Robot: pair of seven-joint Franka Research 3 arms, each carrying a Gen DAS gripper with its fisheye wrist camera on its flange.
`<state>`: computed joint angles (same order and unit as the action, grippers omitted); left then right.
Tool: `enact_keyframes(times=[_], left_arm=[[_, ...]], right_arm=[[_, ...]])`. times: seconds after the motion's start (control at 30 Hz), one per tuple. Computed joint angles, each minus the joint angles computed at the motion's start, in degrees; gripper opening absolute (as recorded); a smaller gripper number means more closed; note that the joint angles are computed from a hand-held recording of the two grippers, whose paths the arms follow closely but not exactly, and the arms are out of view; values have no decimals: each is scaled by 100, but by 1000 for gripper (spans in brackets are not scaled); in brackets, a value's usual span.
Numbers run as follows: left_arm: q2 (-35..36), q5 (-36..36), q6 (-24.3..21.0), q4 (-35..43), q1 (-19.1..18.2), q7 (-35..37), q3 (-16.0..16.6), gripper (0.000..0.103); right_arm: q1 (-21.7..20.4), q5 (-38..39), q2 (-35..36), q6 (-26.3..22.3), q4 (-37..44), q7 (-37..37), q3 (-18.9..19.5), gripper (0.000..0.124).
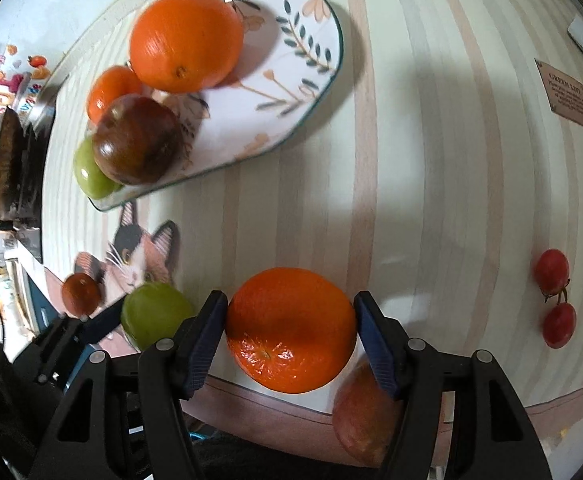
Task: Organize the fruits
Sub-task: 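Place the green apple and small orange on the floral plate, open both tools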
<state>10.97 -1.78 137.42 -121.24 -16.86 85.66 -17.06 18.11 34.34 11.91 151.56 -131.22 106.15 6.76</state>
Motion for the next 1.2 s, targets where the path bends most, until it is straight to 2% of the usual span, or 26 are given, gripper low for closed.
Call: enact_keyframes(times=[0.2, 0.4, 0.67, 0.93, 1.07, 1.2], left_arm=[[-230, -540, -1, 91, 219, 249, 48, 61], [-219, -931, -124, 612, 402, 445, 179, 61], [585, -327, -370, 1832, 603, -31, 386, 61], [1682, -74, -1097, 3042, 839, -295, 421, 61], [2010, -122, -1365, 3324, 928, -423, 386, 61], [2022, -61, -1321, 3311, 925, -477, 366, 61]], right_arm=[[-65, 33, -162, 181, 213, -48, -66, 67], [-44, -942, 210, 80, 963, 469, -312, 67], [44, -1631, 940, -185, 1773, 968, -434, 67], [80, -1742, 1046, 7, 1697, 1236, -426, 67], [-2, -1554, 998, 102, 1574, 1240, -347, 68], [-87, -1323, 1013, 129, 1550, 1186, -280, 68]])
